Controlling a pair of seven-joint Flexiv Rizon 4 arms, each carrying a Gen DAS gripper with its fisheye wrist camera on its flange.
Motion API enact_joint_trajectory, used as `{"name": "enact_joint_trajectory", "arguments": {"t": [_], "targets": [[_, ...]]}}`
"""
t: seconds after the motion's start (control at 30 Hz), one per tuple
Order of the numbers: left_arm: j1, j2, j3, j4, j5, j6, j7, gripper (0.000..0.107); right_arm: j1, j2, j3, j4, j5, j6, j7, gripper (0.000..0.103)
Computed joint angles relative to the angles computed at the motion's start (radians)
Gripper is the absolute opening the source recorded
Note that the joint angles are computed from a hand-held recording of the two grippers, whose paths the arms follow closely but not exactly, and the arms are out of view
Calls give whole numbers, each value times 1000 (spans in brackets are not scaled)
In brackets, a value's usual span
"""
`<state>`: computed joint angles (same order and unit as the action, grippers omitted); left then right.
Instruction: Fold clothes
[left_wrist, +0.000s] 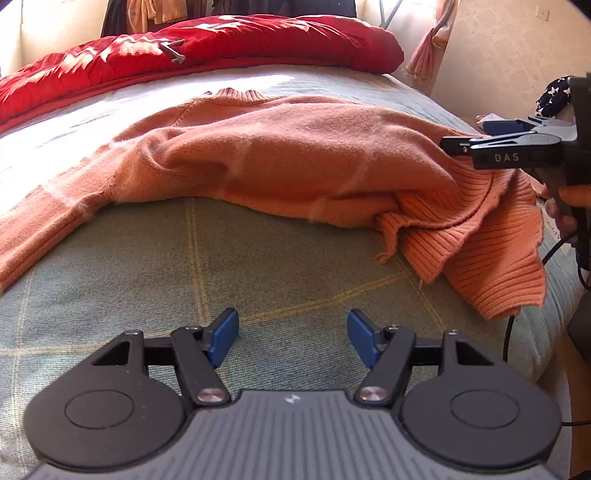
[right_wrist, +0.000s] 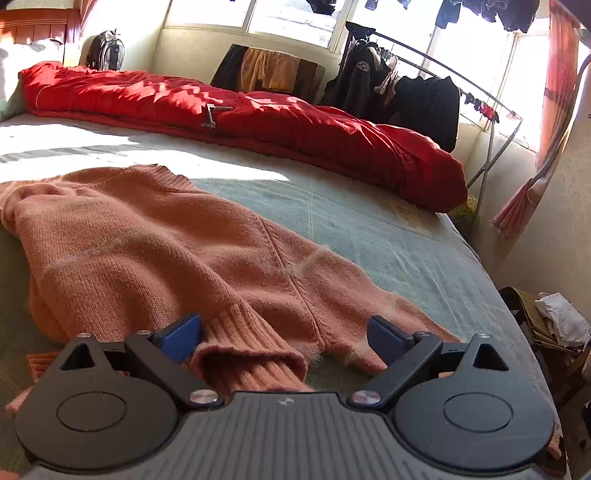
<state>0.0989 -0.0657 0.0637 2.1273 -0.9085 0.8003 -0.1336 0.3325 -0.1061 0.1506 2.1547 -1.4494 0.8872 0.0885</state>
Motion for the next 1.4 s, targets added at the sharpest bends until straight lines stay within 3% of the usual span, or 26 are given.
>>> {"name": "enact_joint_trajectory", "arguments": {"t": [0.1, 0.2, 0.27, 0.33, 0.4, 0.5, 0.67, 0.83, 0.97, 1.13, 1.4], "targets": [[-2, 10, 2, 9, -1, -9, 17, 66, -9, 63, 11, 21, -57, 41, 13, 98], [-2, 24, 8, 23, -6, -16, 38, 67, -21, 112, 24, 20, -103, 136, -56, 98], [-1, 31, 13, 32, -11, -21, 51, 68, -12, 119, 41, 5, -50, 206, -194, 97], [4, 30, 19, 34, -14, -31, 58, 68, 21, 97, 72, -18, 101, 216, -411, 95], [10, 35, 25, 39, -16, -41, 63, 68, 74, 58, 104, -51, 268, 172, -648, 87], [21, 39, 34, 40, -19, -59, 70, 69, 158, -14, 127, -110, 423, 47, -930, 78], [44, 35, 46, 38, -41, -95, 83, 72, 271, -122, 93, -176, 425, -204, -1148, 72], [62, 19, 45, 29, -53, -122, 92, 72, 300, -175, 56, -188, 385, -212, -1180, 52], [64, 21, 43, 31, -58, -123, 108, 72, 331, -202, 25, -193, 268, -245, -1133, 15], [64, 30, 44, 42, -59, -117, 127, 73, 328, -187, 29, -202, 284, -243, -1067, 8], [49, 71, 52, 71, -61, -106, 217, 73, 303, -84, 69, -186, 314, -117, -921, 7]]}}
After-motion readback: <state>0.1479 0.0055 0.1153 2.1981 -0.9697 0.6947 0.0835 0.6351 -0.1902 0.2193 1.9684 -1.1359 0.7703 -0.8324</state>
